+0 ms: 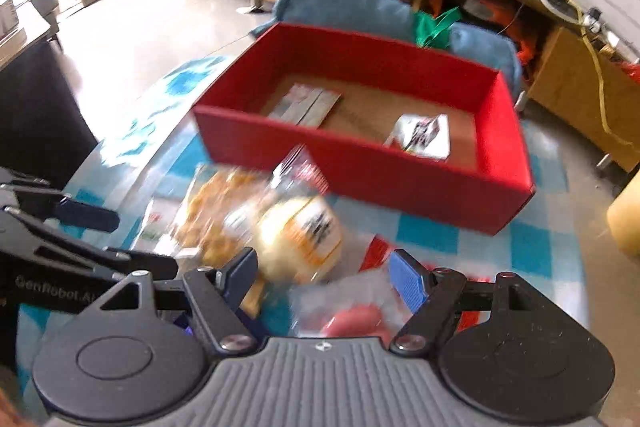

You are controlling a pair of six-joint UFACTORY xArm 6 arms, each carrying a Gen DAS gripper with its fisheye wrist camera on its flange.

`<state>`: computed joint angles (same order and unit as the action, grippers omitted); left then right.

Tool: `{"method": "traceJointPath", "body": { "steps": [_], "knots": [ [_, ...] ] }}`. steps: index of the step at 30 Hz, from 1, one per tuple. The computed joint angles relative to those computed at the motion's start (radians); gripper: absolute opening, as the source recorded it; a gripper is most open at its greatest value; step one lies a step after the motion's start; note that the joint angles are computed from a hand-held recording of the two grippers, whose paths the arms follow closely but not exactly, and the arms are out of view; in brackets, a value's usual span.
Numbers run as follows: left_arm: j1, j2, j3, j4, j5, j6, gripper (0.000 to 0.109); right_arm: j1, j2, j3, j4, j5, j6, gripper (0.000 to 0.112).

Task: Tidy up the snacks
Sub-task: 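Move both open tools back down to the remaining snacks, then grasp the white-and-green packet with the left tool while the right tool grasps the blue wafer biscuit packet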

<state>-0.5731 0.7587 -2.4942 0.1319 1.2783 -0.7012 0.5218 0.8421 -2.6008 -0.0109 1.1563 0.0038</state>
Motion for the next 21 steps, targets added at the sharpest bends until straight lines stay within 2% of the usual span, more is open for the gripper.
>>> {"method": "traceJointPath", "body": {
  "steps": [2,5,10,15,19,21],
  "knots": [
    [0.005,-0.063,0.109,-0.015,-0.044,-0.014,0.079,0.004,-0.081,0.140,0.017,-0.044,-0.027,0.068],
    [0.013,-0.112,0.187,-0.024,-0.079,-0.033,0.079,0.014,-0.151,0.265,0.049,-0.079,-0.098,0.068],
    [0.014,-0.126,0.207,-0.032,-0.096,-0.029,0.081,0.024,-0.180,0.324,0.120,-0.068,-0.248,0.072],
    [0.016,-0.131,0.220,-0.050,-0.106,-0.012,0.081,0.021,-0.143,0.277,0.177,-0.009,-0.381,0.076],
    [0.020,-0.143,0.241,-0.062,-0.115,-0.011,0.082,0.021,-0.034,0.115,0.186,0.099,-0.442,0.078],
    [0.022,-0.147,0.251,-0.066,-0.116,-0.009,0.082,0.026,0.003,0.067,0.172,0.118,-0.443,0.078]
  ]
}}
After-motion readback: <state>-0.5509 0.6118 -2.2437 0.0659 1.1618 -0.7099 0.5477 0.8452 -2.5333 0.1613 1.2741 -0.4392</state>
